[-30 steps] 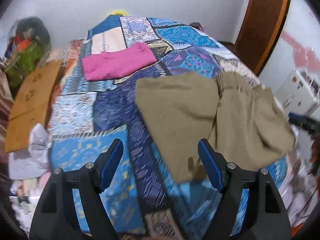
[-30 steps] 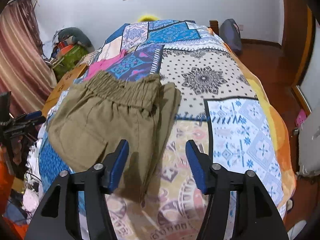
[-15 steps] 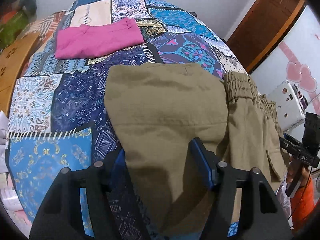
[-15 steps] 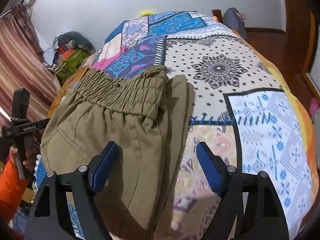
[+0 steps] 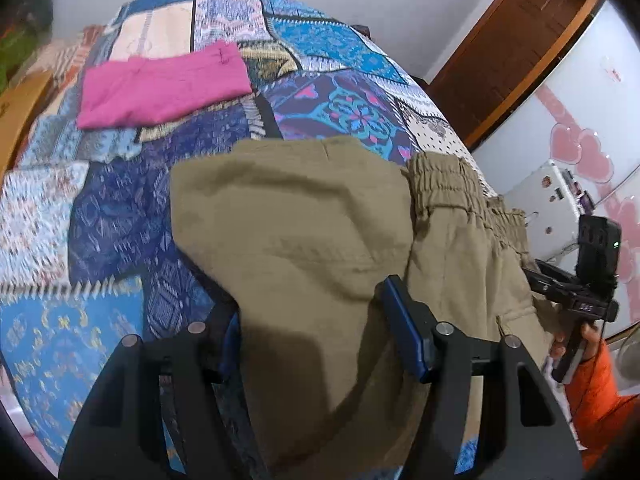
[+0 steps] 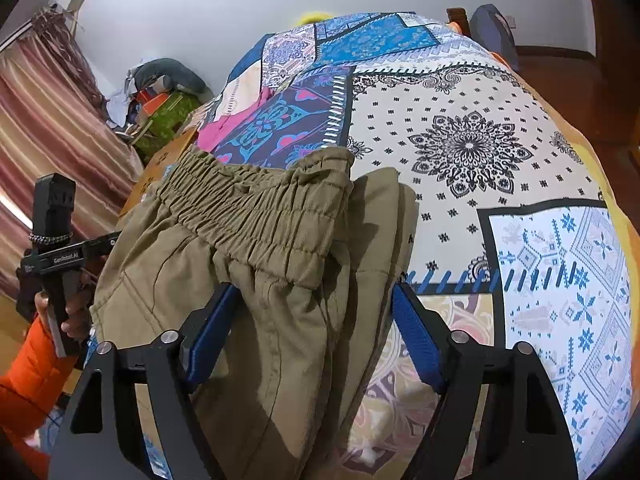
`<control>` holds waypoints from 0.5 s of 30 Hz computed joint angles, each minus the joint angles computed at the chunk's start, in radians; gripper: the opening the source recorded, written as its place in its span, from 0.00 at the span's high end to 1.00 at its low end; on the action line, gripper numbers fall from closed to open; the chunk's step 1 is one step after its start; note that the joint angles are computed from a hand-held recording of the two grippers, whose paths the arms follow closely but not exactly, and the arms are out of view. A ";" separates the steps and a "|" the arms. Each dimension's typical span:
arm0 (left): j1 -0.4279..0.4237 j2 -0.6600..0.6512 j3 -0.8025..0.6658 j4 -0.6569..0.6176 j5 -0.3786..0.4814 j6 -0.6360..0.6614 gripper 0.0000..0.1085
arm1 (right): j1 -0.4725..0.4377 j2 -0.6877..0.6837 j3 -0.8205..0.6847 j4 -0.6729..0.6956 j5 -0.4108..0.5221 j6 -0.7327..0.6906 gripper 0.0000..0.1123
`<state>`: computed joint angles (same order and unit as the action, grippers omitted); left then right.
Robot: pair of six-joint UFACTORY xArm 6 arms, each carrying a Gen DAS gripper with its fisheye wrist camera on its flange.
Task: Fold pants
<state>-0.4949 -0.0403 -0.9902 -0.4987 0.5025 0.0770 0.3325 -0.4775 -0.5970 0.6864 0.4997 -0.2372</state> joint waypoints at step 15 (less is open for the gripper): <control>0.003 0.029 -0.046 0.033 0.057 -0.018 0.52 | 0.010 0.014 -0.013 0.042 -0.013 -0.010 0.58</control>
